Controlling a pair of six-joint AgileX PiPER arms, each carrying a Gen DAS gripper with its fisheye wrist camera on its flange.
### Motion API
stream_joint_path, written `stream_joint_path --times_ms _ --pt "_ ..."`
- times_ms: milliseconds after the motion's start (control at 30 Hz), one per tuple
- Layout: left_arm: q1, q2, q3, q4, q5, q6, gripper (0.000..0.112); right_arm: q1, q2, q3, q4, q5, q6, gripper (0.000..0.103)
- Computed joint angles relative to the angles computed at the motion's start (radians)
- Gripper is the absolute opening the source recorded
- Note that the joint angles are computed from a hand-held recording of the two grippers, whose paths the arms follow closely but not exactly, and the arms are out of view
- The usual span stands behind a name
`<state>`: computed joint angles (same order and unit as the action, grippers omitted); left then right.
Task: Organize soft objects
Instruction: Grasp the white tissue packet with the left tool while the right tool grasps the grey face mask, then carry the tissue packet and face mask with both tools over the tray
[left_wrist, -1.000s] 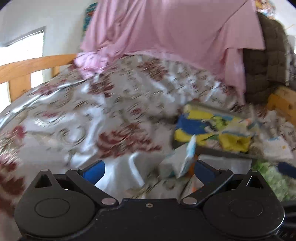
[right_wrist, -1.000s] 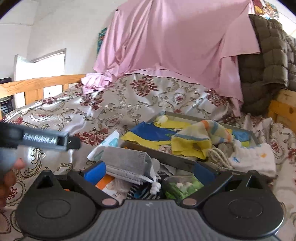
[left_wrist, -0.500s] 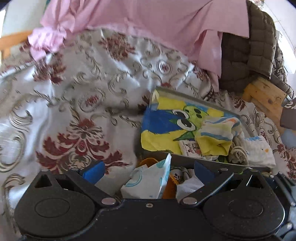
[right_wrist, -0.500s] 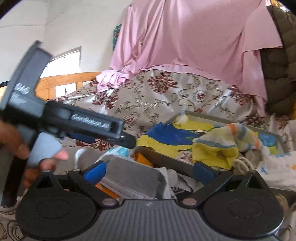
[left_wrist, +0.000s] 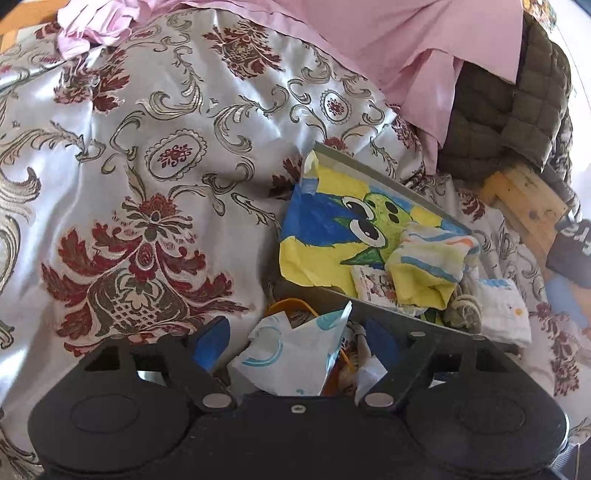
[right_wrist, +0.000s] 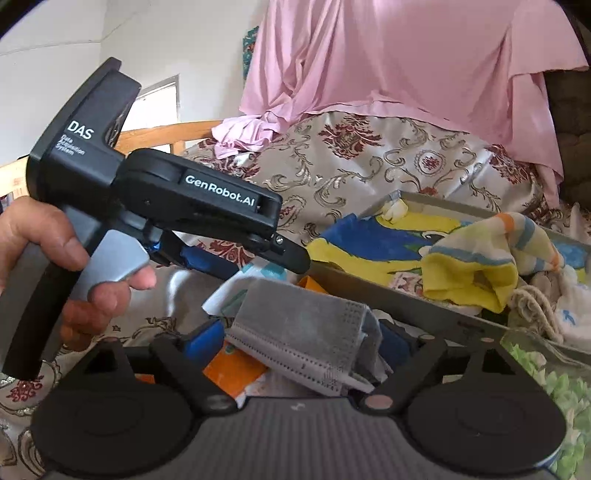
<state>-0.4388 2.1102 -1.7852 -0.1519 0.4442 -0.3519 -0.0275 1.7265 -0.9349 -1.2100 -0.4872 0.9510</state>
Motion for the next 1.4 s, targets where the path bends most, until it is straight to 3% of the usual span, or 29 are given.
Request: stream_joint_path --times_ms 100,200,300,400,467,633,900,967,1067,1167,1400 --pt "-0.012 0.022 -0.038 0.063 0.045 -0.063 0.082 -0.004 0.001 0.007 0.032 -0.01 -0.028 0.089" --pt "-0.024 0.029 -0.038 0.183 0.066 -0.211 0.071 0.002 0.006 0.011 0.064 -0.01 -0.077 0.085" --pt "-0.012 0.012 0.008 0.194 0.038 -0.285 0.059 0.007 0.003 0.017 0.077 -0.008 -0.093 0.081" --pt "-0.008 -0.01 0.048 0.223 0.004 -0.35 0.055 0.01 -0.005 0.025 0.112 -0.003 -0.125 0.077" --pt "-0.01 -0.018 0.06 0.256 -0.007 -0.398 0.052 0.008 -0.008 0.031 0.13 -0.004 -0.14 0.072" --pt "-0.026 -0.052 0.102 0.371 -0.021 -0.54 0.042 0.006 -0.017 0.047 0.148 0.003 -0.159 0.046" --pt "-0.074 -0.118 0.17 0.582 0.018 -0.766 0.035 -0.007 -0.042 0.074 0.218 -0.013 -0.215 0.025" --pt "-0.087 -0.14 0.191 0.637 0.022 -0.818 0.035 -0.011 -0.051 0.078 0.236 -0.022 -0.228 0.025" --pt "-0.088 -0.204 0.271 0.729 -0.062 -0.961 0.035 -0.024 -0.068 0.082 0.233 -0.038 -0.206 0.025" --pt "-0.109 -0.229 0.258 0.833 -0.036 -1.065 0.035 -0.039 -0.083 0.083 0.236 -0.054 -0.198 0.025" --pt "-0.151 -0.198 0.106 0.797 0.011 -0.974 0.035 -0.111 -0.116 0.057 0.234 -0.097 -0.154 0.025"
